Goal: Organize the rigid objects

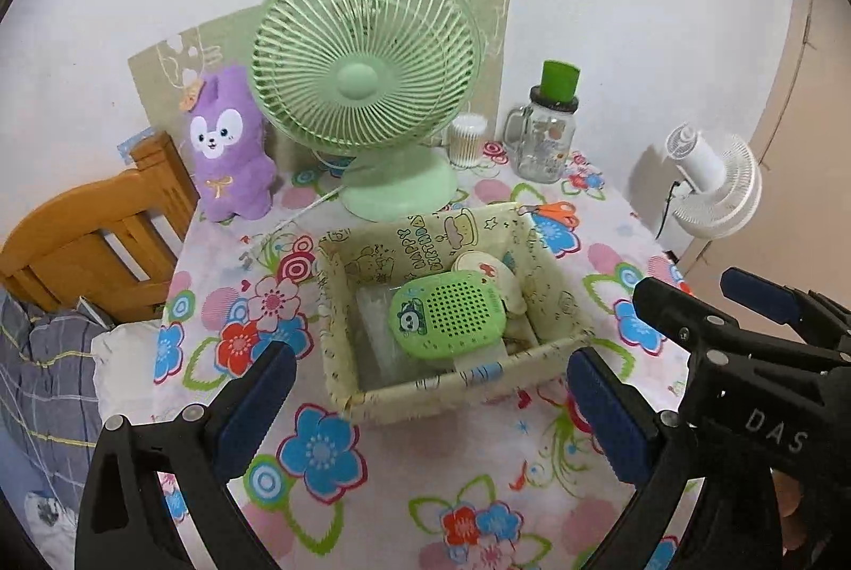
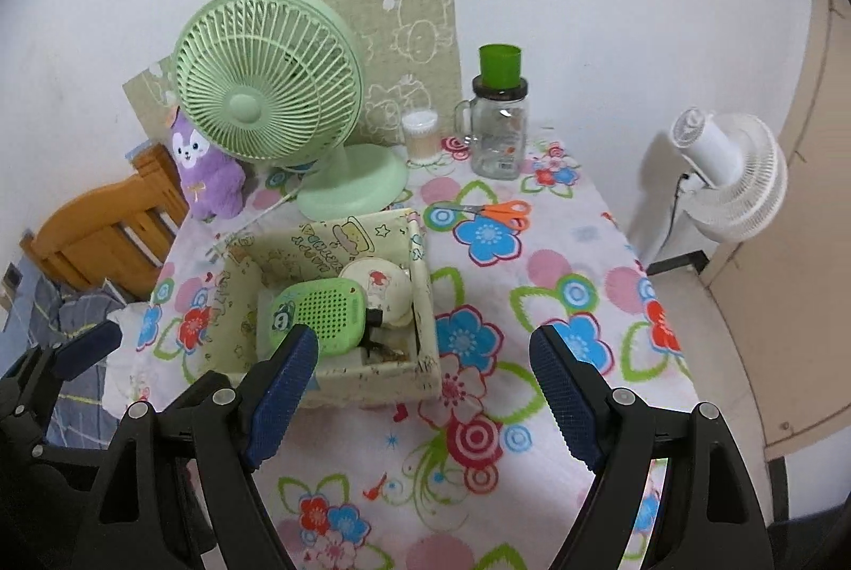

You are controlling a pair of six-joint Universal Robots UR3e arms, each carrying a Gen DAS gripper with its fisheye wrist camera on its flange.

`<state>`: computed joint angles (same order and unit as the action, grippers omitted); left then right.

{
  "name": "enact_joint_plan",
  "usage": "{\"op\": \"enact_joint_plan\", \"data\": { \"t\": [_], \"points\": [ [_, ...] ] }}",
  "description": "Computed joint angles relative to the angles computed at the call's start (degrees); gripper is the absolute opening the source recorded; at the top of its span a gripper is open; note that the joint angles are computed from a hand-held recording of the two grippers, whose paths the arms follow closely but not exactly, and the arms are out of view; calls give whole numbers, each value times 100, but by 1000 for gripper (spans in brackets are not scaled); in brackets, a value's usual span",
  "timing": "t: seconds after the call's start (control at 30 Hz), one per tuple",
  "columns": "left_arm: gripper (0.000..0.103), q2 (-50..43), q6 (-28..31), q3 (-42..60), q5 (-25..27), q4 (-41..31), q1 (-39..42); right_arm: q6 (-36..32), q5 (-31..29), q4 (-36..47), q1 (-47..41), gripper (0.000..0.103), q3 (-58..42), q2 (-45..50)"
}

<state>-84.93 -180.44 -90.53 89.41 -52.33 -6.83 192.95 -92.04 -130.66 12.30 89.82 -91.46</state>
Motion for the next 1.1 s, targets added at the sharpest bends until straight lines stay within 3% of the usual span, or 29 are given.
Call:
{"op": "enact_joint_plan", "data": {
  "t": [0.3, 0.63, 0.77, 0.83, 0.97, 1.1],
  "points": [
    [103, 1133, -36, -375, 98, -429, 21, 198, -768, 584, 543, 84, -142, -683],
    [103, 2012, -115, -219, 69, -1030, -53, 394, -903, 1016, 841, 84, -187, -1449],
    [103, 2103, -314, -30, 313, -1038, -358, 303, -1068, 934, 865, 84, -73, -1874],
    [103, 2037, -272, 154, 398, -1080, -467, 199, -1134, 995, 857, 90, -122, -2010],
    [103, 1802, -438, 674, 1103, -1285, -950, 16, -1382, 1200, 941, 93, -359, -2151],
    [103, 1807, -556, 927, 1166, -1478, -1095, -128, -962, 1446, 632, 95, -512, -2389]
  ]
}}
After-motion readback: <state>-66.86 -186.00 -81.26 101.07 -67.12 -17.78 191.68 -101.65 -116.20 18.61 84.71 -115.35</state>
